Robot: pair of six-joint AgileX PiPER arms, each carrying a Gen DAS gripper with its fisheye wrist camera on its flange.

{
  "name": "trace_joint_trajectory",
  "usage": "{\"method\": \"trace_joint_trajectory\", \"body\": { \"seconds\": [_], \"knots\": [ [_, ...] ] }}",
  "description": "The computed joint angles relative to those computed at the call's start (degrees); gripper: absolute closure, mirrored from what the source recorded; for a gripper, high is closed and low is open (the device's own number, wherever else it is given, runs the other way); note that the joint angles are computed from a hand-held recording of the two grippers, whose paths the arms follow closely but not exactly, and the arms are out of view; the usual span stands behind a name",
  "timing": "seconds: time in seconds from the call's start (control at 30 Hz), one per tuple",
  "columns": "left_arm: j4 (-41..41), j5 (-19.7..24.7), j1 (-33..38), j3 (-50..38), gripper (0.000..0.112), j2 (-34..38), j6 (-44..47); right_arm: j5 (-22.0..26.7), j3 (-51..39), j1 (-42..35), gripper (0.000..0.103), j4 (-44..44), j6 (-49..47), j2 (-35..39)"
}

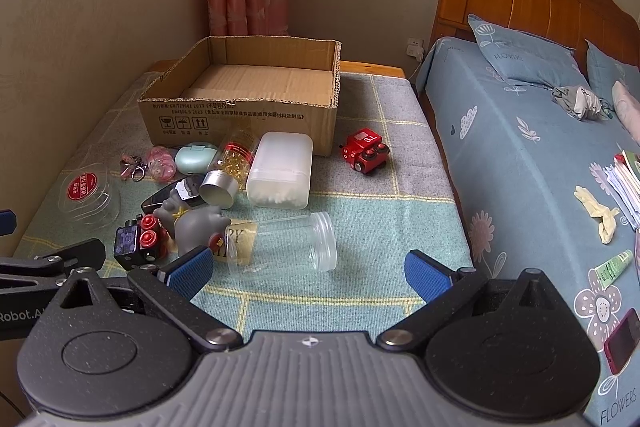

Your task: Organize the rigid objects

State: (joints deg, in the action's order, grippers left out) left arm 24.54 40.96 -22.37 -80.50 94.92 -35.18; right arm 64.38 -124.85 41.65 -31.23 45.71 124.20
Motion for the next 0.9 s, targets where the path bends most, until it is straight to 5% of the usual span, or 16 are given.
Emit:
{"method": "trace_joint_trajectory", "body": {
  "seconds": [0.6,0.9],
  "knots": [
    [-5.1,-2.8,3.0,-0.5,0.01,0.5,6.7,0.4,-3.4,-0.2,0.0,-0.1,-1.9,1.9],
    [-8.8,-7.6,6.1,1.2,0.01,-0.1,11.8,-13.0,9.1,-2.5,0.0,-1.5,-1.3,-3.8]
  ]
}}
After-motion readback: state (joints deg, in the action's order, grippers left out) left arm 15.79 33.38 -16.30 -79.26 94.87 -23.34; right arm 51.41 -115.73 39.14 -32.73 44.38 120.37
